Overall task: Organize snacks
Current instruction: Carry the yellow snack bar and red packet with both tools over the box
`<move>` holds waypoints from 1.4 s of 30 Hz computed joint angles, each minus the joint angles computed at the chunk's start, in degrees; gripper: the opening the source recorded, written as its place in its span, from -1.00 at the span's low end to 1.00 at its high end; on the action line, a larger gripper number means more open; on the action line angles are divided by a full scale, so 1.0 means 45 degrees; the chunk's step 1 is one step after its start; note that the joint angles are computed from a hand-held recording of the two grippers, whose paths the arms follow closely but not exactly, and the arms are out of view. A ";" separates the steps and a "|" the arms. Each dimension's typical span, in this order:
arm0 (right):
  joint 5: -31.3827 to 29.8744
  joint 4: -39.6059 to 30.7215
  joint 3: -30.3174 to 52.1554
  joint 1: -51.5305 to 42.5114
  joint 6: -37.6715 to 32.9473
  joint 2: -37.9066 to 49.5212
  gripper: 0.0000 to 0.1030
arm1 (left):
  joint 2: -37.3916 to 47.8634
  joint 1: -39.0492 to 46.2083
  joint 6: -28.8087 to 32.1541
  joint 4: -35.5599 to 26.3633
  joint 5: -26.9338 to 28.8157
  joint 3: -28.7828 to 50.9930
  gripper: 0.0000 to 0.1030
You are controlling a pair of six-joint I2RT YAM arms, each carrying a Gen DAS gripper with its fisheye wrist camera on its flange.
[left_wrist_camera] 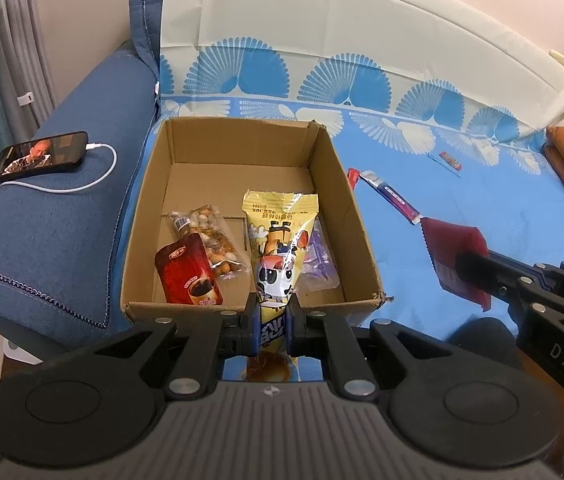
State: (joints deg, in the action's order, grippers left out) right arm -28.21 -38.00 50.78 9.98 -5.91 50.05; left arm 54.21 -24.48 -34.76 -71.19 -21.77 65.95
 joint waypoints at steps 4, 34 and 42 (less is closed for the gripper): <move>0.0028 -0.0007 -0.0010 0.0024 0.0034 0.0071 -0.80 | 0.0005 0.0135 0.0063 0.0081 0.0099 -0.0118 -0.76; 0.1242 0.1752 0.0763 0.1547 0.0830 0.2383 -0.80 | 0.1029 0.4099 0.2927 0.2008 0.1684 0.0322 -0.76; 0.1697 0.2754 0.1485 0.2548 0.1253 0.4311 -0.80 | 0.2444 0.5686 0.3943 0.2929 0.2509 0.0517 -0.76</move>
State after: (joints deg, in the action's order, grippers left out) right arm -20.58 -25.60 57.46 21.45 -0.28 69.45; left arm 65.21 1.10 -17.02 -58.01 -10.48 68.28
